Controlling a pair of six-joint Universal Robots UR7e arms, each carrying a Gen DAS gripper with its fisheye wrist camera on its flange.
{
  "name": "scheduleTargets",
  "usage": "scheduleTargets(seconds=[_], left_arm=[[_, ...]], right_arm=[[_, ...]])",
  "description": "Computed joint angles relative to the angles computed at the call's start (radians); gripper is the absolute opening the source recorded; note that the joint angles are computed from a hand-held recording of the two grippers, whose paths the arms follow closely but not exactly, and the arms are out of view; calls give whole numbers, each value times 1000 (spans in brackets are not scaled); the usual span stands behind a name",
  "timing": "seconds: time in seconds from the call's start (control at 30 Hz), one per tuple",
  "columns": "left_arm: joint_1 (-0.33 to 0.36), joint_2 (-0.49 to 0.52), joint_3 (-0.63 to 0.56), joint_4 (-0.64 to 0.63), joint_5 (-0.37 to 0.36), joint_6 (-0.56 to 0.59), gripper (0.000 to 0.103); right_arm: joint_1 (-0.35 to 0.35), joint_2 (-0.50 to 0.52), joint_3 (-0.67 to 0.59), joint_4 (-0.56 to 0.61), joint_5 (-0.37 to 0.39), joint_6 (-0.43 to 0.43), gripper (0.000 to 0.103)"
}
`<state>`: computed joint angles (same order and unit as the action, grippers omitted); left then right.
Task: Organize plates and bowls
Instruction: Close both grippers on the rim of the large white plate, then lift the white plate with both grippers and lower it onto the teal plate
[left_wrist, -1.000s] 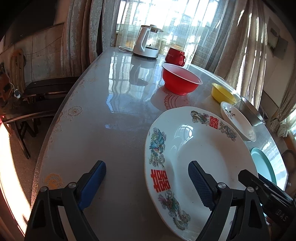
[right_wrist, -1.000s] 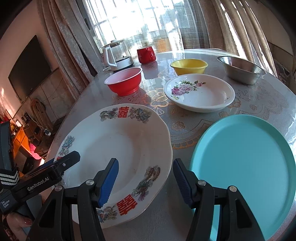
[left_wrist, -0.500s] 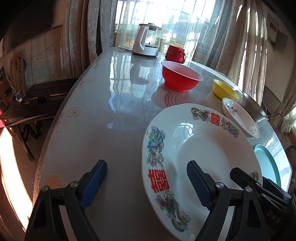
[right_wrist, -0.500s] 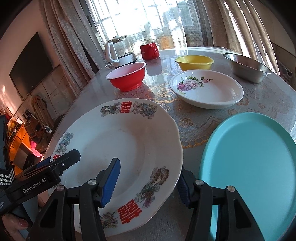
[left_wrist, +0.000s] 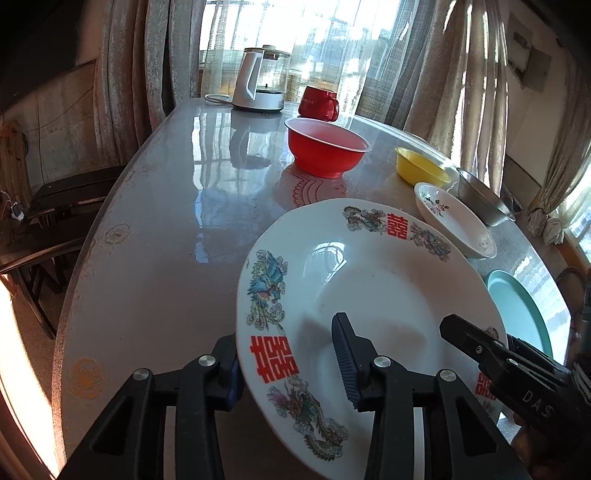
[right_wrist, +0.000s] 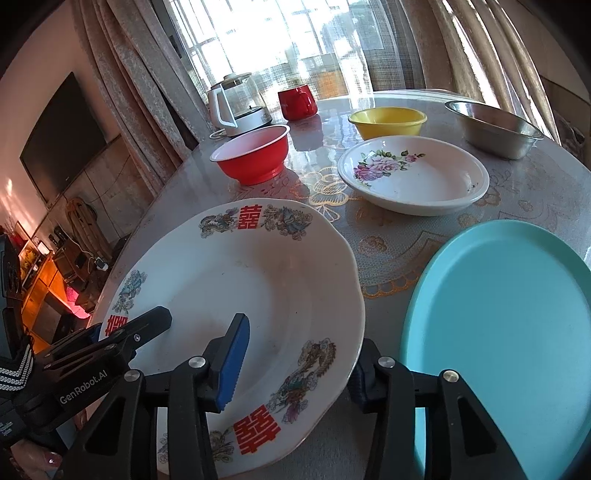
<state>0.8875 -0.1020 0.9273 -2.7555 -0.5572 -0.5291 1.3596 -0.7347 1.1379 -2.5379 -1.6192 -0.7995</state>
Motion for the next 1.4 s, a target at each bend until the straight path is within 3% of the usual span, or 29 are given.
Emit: scheduleTargets(seconds=[0.17, 0.33, 0.47, 0.77, 1.07, 1.4], left_arm=[[15, -25, 65, -181, -113, 55, 42], [12, -18, 60, -208, -118, 72, 42], [7, -12, 63, -275, -133, 139, 41], [4, -7, 58, -294, -178, 196, 41], [-16, 19, 44, -379, -225, 323, 41], [-38, 110, -106, -298, -264, 360, 42]], right_arm=[[-9, -2, -10, 22, 24, 29, 38], [-22, -7, -22, 60, 75, 50, 31], [-18, -38, 48, -37, 89, -18, 29], [-31, -59, 73, -62, 111, -19, 29], [-46, -109, 127, -125, 142, -31, 29], [-75, -153, 149, -176, 145, -20, 29]])
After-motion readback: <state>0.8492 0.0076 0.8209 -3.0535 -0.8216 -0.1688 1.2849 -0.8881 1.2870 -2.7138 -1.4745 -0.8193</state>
